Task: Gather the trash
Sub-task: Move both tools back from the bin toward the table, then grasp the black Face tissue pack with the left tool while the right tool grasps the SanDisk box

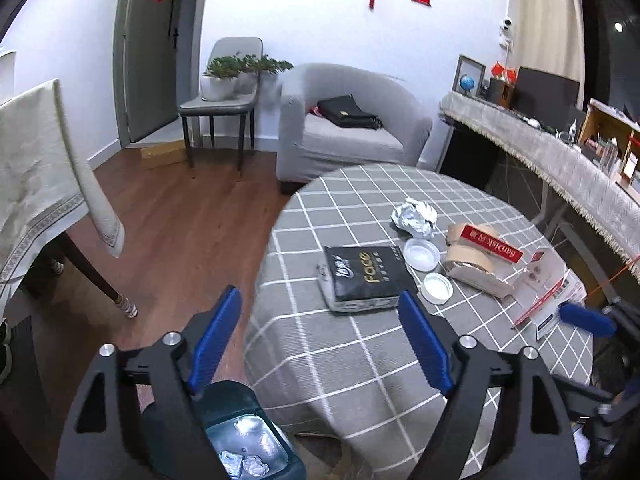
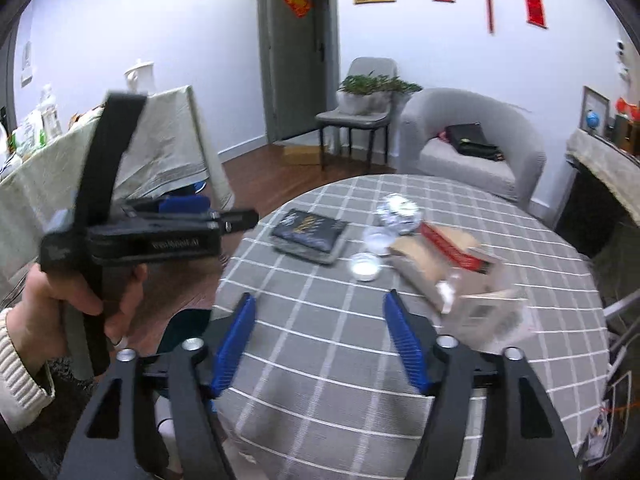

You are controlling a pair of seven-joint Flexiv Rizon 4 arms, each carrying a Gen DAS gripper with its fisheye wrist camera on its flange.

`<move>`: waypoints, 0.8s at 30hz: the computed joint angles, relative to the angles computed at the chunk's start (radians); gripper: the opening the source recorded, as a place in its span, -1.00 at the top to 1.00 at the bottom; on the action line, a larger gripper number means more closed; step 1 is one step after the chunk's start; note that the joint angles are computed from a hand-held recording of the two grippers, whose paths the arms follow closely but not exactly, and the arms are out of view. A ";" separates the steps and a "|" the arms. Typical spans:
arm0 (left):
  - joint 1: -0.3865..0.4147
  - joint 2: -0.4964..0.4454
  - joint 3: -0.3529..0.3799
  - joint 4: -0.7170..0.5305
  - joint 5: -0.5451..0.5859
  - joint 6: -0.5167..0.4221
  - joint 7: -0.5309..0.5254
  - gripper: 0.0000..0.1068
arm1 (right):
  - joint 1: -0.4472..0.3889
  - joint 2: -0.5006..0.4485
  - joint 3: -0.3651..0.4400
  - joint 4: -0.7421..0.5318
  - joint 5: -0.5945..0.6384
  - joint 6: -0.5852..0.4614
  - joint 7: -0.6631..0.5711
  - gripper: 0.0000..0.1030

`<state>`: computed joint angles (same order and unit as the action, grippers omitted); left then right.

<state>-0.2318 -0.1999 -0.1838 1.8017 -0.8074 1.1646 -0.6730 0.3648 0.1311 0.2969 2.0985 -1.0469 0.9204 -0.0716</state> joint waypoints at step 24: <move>-0.049 -0.131 0.011 -0.138 0.383 -0.065 -0.304 -0.68 | -0.136 0.215 0.032 0.197 0.091 0.013 0.060 -0.80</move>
<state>-0.2804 -0.3309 -0.1724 1.6637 -0.4244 1.0994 -0.9772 0.2286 0.3462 0.3290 2.2950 -0.9560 0.9331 -0.0112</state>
